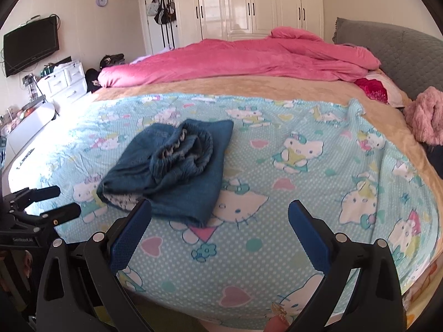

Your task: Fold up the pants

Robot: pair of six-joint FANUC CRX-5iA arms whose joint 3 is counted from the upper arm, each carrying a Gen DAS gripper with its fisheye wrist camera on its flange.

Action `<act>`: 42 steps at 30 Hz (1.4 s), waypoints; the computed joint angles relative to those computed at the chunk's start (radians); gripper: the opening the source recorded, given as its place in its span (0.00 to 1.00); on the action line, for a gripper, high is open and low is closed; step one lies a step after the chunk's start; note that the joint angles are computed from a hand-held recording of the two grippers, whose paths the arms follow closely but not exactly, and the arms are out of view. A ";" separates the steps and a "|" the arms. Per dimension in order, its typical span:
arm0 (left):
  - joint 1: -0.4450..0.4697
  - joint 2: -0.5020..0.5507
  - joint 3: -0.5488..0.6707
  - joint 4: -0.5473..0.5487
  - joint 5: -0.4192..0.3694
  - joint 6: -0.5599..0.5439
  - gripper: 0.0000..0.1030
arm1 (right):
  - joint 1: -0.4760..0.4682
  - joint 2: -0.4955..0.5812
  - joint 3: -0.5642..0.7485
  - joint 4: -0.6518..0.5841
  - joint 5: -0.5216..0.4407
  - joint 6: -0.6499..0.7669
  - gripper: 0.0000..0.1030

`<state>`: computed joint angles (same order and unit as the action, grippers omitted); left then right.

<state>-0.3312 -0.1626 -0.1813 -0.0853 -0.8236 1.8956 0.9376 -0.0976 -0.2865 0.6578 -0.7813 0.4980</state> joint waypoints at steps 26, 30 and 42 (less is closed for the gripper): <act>0.006 0.021 0.027 -0.052 -0.049 0.056 0.91 | -0.006 0.053 0.043 -0.044 -0.015 0.025 0.96; 0.002 0.022 0.036 -0.070 -0.059 0.066 0.91 | -0.005 0.055 0.046 -0.043 -0.023 0.024 0.96; -0.019 0.029 0.064 -0.119 -0.092 0.088 0.91 | 0.002 0.053 0.041 -0.025 -0.033 0.009 0.96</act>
